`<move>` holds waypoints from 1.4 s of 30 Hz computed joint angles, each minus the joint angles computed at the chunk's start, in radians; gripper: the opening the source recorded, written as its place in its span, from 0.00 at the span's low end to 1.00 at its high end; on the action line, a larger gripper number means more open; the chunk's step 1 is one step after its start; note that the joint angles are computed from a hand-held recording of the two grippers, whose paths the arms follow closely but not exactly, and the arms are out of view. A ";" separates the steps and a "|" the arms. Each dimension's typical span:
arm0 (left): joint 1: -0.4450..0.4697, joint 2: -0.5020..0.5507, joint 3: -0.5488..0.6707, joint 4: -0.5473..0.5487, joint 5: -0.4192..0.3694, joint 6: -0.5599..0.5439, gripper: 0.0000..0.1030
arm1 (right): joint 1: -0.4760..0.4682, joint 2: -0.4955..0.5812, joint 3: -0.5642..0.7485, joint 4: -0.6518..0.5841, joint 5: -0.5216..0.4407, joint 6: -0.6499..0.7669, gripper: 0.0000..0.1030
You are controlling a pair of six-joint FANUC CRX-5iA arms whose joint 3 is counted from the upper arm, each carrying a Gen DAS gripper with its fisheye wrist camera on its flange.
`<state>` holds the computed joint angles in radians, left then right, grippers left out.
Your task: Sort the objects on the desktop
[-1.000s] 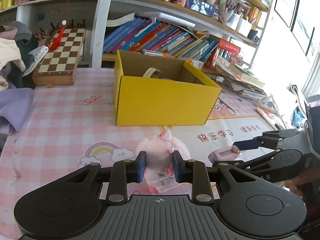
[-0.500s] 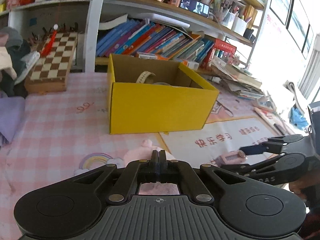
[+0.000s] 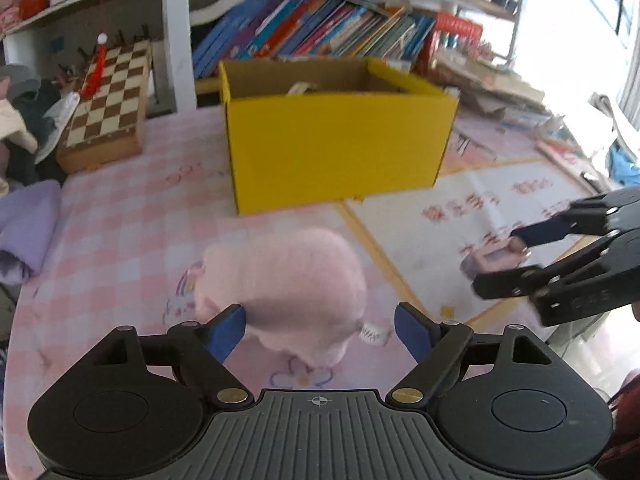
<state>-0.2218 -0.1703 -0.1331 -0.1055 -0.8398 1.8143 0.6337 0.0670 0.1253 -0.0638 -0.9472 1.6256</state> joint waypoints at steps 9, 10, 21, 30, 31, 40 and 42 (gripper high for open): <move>-0.009 0.017 0.022 -0.041 -0.023 0.037 0.85 | 0.001 0.001 0.005 -0.013 -0.013 0.025 0.69; -0.015 0.025 0.031 -0.052 -0.026 0.034 0.88 | 0.001 0.001 0.005 -0.013 -0.013 0.029 0.69; -0.044 0.103 0.111 -0.148 -0.066 0.123 0.98 | 0.010 0.002 0.004 -0.004 -0.019 0.055 0.69; -0.025 0.124 0.127 -0.166 -0.070 0.222 0.98 | 0.006 0.003 0.004 0.003 -0.016 0.050 0.69; -0.034 0.124 0.133 -0.190 -0.072 0.227 0.98 | 0.005 0.003 0.004 0.004 -0.015 0.049 0.69; -0.101 0.154 0.193 -0.335 -0.096 0.144 0.98 | 0.001 0.008 0.010 -0.001 -0.026 0.060 0.69; -0.097 0.163 0.200 -0.332 -0.093 0.120 0.98 | 0.000 0.011 0.014 -0.003 -0.032 0.064 0.69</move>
<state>-0.3188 -0.0070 0.0669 -0.4372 -0.9331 1.9344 0.6339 0.0777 0.1396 -0.0670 -0.9789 1.6900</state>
